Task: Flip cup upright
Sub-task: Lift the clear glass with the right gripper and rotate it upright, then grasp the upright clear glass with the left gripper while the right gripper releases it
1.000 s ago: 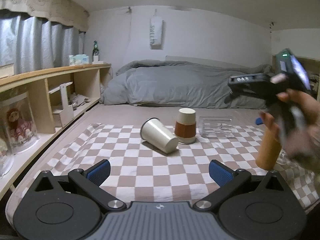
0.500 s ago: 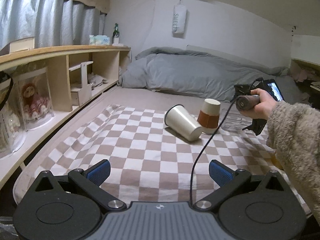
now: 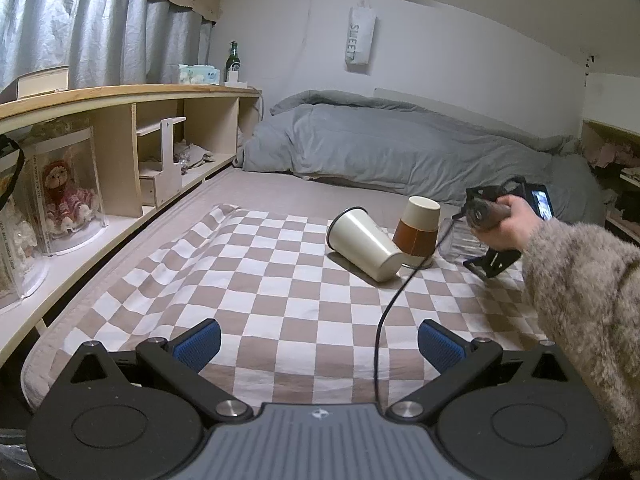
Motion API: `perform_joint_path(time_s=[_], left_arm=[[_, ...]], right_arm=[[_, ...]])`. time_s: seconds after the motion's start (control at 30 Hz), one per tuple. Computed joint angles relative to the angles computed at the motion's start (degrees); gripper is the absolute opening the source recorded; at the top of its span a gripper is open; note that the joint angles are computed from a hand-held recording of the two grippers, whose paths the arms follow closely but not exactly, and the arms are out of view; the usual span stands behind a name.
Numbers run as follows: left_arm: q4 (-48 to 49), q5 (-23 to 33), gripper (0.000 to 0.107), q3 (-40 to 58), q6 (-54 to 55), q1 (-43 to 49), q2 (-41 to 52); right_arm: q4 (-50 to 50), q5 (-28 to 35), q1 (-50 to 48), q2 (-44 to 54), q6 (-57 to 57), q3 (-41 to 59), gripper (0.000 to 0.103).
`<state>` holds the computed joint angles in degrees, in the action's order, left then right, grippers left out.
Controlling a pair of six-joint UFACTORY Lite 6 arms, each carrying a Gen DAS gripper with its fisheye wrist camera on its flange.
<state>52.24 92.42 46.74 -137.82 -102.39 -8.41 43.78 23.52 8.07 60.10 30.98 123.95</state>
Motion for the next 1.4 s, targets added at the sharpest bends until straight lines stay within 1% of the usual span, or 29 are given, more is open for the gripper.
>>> perform_joint_path(time_s=[0.07, 0.13, 0.27, 0.4, 0.6, 0.63, 0.7, 0.9, 1.0, 1.1, 1.23, 1.33, 1.37, 1.4], left_arm=[[0.5, 0.0, 0.103, 0.2, -0.2, 0.0, 0.2], [0.9, 0.0, 0.103, 0.6, -0.3, 0.1, 0.5], [2.1, 0.0, 0.103, 1.2, -0.4, 0.3, 1.0], [3.3, 0.0, 0.103, 1.8, -0.6, 0.4, 1.5], [4.2, -1.0, 0.103, 2.0, -0.7, 1.2, 1.5], [4.4, -1.4, 0.103, 2.0, -0.7, 1.4, 1.5], [5.1, -2.4, 0.103, 2.0, -0.4, 2.0, 1.3], [7.9, -6.7, 0.103, 1.6, 0.4, 4.4, -0.4], [9.8, -11.2, 0.103, 1.0, 2.2, 7.5, -2.8], [12.3, -17.1, 0.103, 1.1, 6.3, 12.1, -4.9], [16.1, -26.2, 0.103, 3.3, 14.2, 20.7, -4.8], [18.1, -36.9, 0.102, 5.5, 19.9, 29.7, -3.3], [18.2, -40.7, 0.102, 6.9, 21.9, 33.1, -1.9], [18.0, -44.2, 0.102, 8.4, 23.9, 36.1, -0.3]], right_arm=[[5.6, 0.2, -0.8, -2.2, -8.5, -3.8, 0.081], [4.2, 2.3, -1.4, -3.6, -11.5, -4.9, 0.081], [2.6, 9.7, -3.2, -6.2, -17.2, -6.2, 0.081], [0.0, 13.5, -3.2, -12.2, -24.7, -11.5, 0.080], [2.4, 14.8, -2.9, -25.7, -42.3, -28.1, 0.079], [2.3, 15.3, -2.7, -27.0, -43.9, -29.7, 0.079], [3.8, 16.7, -3.2, -31.2, -49.6, -35.9, 0.079], [6.6, 22.8, -6.0, -40.6, -64.4, -49.1, 0.079], [8.0, 25.3, -7.6, -42.6, -70.7, -52.3, 0.079], [8.2, 26.6, -9.0, -43.5, -75.1, -54.0, 0.080], [8.7, 25.4, -8.9, -45.1, -77.3, -56.2, 0.080], [9.7, 23.7, -10.1, -47.4, -81.6, -58.6, 0.082], [10.1, 23.3, -10.6, -48.2, -82.8, -59.4, 0.087], [11.1, 23.3, -11.1, -49.0, -84.7, -60.2, 0.090]])
